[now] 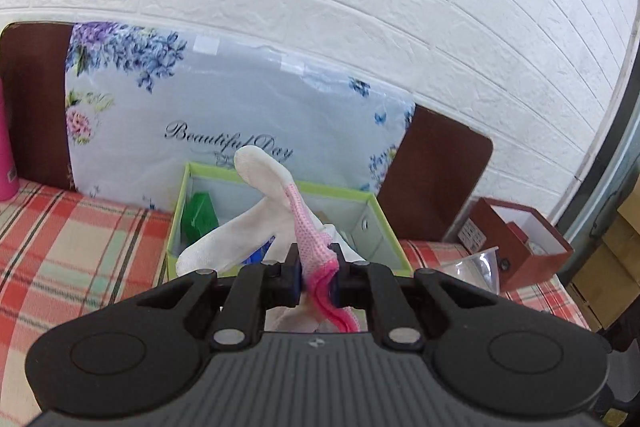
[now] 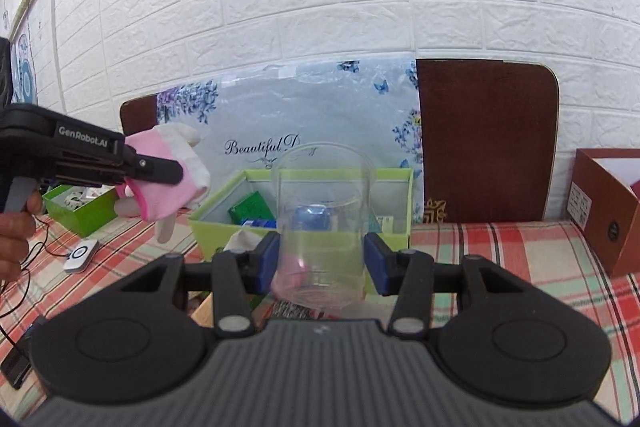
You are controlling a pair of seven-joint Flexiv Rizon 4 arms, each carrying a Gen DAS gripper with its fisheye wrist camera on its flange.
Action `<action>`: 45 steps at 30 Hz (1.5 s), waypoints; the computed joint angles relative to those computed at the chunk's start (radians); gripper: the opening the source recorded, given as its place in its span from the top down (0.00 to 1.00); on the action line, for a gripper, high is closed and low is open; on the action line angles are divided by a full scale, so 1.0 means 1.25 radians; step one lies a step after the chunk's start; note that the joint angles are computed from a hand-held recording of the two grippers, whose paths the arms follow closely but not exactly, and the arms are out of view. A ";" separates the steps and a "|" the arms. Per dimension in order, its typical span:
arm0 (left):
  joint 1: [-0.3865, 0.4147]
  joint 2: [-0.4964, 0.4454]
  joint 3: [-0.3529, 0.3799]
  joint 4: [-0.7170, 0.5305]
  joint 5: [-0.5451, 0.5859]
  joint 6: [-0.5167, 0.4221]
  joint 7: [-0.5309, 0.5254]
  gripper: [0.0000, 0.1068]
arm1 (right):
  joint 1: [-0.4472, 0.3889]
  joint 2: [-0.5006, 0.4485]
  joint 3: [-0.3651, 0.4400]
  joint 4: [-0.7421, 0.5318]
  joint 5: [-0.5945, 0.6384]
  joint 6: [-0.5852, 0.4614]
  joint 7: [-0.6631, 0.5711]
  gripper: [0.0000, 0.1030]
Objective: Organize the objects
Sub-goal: 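Carry the glove and the cup over the lime-green box with both tools, then release the glove and the cup into the lime-green box, opening both tools, then withdraw both tools from the lime-green box back to the pile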
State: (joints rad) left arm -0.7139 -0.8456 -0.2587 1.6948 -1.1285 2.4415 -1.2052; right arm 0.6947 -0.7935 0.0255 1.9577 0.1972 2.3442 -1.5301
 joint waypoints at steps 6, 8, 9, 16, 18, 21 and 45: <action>0.036 -0.047 0.018 -0.114 0.002 -0.055 0.048 0.89 | 0.001 -0.050 -0.043 -0.123 -0.012 -0.084 0.004 0.56; 0.052 -0.070 0.020 -0.153 0.015 -0.076 0.050 0.89 | 0.002 -0.075 -0.056 -0.167 -0.018 -0.100 0.009 0.56; 0.057 -0.083 0.022 -0.175 0.012 -0.084 0.052 0.89 | 0.005 -0.089 -0.066 -0.193 -0.017 -0.110 0.011 0.56; 0.073 -0.170 0.045 -0.309 -0.050 -0.165 0.124 0.89 | 0.016 -0.184 -0.119 -0.355 -0.023 -0.174 0.040 0.55; 0.074 -0.199 0.045 -0.352 -0.082 -0.169 0.174 0.89 | 0.022 -0.211 -0.134 -0.395 -0.023 -0.193 0.049 0.55; 0.087 -0.233 0.031 -0.384 -0.073 -0.150 0.203 0.70 | 0.023 -0.247 -0.149 -0.448 -0.041 -0.233 0.066 0.52; 0.031 -0.100 -0.100 -0.109 -0.169 0.119 0.168 0.23 | 0.051 -0.095 -0.066 -0.117 0.069 0.013 -0.030 0.00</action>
State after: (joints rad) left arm -0.6755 -0.9712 -0.3841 1.5585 -1.3399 2.5905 -0.9950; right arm 0.7590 -0.9118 -0.0570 1.8113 0.2836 2.3601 -1.5673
